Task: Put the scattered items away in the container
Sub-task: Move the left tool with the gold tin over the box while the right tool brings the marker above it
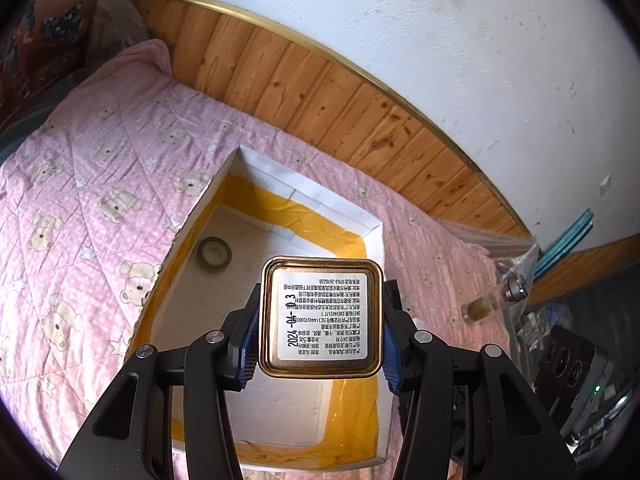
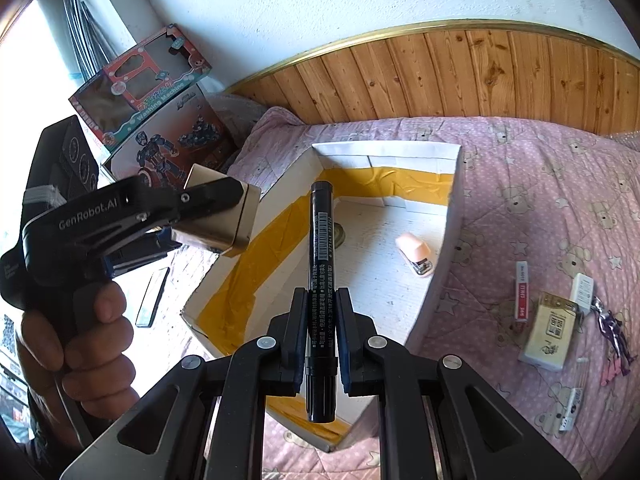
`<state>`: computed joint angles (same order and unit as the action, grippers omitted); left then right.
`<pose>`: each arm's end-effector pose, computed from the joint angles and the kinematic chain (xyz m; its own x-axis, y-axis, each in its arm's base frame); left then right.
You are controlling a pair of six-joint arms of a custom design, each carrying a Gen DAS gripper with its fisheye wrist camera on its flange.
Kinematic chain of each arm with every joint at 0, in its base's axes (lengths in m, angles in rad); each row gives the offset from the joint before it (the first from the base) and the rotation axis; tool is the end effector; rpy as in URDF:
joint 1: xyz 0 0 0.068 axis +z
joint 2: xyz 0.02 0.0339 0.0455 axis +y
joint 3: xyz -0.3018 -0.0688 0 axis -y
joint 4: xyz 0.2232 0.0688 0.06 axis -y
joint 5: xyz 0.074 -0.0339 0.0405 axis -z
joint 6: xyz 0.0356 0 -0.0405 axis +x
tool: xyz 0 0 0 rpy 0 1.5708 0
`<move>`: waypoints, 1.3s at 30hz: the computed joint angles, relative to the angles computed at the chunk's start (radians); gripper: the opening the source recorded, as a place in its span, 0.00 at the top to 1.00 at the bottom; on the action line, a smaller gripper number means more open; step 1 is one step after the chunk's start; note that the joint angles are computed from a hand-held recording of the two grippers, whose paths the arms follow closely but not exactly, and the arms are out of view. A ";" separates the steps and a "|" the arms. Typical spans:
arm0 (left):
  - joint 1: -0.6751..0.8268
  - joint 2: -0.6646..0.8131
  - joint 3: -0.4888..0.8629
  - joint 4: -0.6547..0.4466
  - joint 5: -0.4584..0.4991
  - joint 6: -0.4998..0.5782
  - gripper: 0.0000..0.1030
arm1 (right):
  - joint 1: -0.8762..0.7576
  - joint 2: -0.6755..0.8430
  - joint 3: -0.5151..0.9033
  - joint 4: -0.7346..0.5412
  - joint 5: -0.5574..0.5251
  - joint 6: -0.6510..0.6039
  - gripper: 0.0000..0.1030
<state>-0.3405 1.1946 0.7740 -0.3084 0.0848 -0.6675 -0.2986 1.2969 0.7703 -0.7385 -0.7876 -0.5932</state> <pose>0.2054 -0.0760 0.2849 -0.7360 -0.3936 -0.5508 -0.0806 0.8588 -0.5060 0.1903 -0.0322 0.2492 -0.7578 -0.1794 -0.6273 -0.5064 0.7680 0.3921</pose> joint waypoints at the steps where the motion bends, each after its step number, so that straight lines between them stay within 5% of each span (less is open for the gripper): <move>1: 0.003 0.001 -0.002 0.000 0.000 0.002 0.50 | 0.011 0.003 0.002 0.005 0.003 0.011 0.86; 39: 0.038 0.156 -0.030 0.026 0.022 0.079 0.50 | 0.327 0.227 0.200 0.113 0.234 0.270 0.86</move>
<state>-0.3027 1.3506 0.7444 -0.2821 0.1072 -0.5884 0.0280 1.5242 0.9698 -0.6251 -0.5537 -0.3233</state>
